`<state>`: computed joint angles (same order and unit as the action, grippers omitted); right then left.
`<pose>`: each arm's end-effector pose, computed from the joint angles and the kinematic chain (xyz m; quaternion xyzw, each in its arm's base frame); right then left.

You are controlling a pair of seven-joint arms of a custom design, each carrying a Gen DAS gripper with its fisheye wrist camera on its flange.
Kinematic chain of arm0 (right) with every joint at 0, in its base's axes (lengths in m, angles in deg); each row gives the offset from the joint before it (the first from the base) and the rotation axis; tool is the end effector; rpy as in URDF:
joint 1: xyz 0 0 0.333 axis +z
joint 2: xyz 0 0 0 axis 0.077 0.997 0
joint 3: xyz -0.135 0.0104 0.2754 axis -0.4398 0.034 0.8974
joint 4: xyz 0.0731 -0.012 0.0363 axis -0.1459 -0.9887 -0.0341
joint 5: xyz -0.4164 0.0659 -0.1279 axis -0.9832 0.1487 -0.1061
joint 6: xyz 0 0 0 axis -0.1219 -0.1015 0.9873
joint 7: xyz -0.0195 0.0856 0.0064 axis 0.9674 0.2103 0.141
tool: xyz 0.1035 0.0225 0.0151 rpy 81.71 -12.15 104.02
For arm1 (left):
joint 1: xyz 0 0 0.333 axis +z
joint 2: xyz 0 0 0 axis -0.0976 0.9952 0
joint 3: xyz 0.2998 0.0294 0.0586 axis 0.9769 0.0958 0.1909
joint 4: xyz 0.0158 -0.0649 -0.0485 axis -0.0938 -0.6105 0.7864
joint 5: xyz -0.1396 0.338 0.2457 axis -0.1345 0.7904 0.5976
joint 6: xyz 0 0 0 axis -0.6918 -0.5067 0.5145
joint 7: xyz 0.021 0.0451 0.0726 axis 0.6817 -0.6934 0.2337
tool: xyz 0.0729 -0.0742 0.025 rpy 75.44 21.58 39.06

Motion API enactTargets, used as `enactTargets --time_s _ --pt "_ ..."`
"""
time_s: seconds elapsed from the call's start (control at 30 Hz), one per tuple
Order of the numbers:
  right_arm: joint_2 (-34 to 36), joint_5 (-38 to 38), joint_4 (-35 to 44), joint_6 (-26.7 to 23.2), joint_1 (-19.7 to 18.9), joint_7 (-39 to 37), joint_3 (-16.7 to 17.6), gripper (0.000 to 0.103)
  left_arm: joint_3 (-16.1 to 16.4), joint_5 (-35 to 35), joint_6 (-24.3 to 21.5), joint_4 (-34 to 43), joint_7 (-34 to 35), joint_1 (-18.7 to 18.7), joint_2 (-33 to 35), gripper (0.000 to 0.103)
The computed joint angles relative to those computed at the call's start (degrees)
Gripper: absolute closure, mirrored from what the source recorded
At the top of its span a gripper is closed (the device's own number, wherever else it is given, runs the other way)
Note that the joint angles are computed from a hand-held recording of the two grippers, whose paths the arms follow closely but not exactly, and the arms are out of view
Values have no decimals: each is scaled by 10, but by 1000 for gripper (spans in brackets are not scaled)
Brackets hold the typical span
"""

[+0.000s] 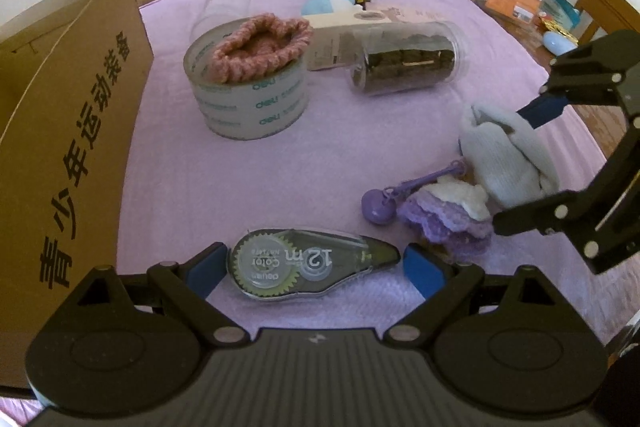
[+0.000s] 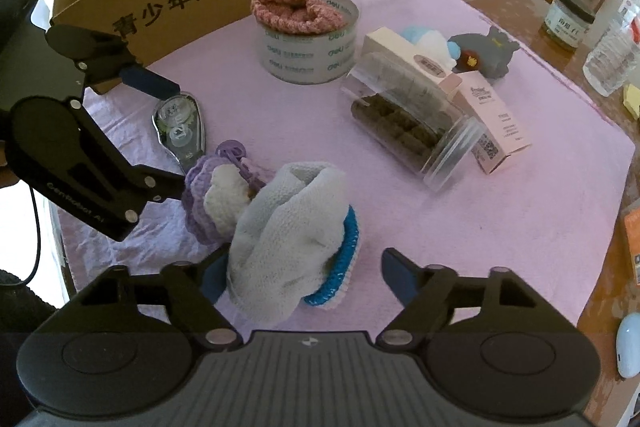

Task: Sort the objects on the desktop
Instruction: 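Grasp the correction tape with the left gripper while the right grasps the white blue-cuffed mitten, then carry the tape and mitten over the box and open both grippers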

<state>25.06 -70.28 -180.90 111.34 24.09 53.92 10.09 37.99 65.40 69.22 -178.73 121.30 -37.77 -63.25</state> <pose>0.5706 0.2763 0.5075 -0.9026 0.3690 -0.0630 0.2123 0.5098 -0.5095 0.4926 -0.6219 0.7412 -0.1971 0.1581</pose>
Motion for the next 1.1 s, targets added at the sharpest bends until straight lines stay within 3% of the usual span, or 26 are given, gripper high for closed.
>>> enactTargets --time_s 0.1,0.33,0.77,1.1 --pt "2 7 4 -4 0 -7 1 33 -1 -4 2 -2 3 2 -2 13" --pt "-4 -6 -1 7 2 3 2 42 -2 -14 12 -7 6 6 -10 13" --pt "-35 -26 -18 39 5 38 2 43 -3 10 38 0 25 8 -29 13" --pt "-53 -45 -20 65 18 50 7 43 -7 39 55 -23 -7 14 -67 13"
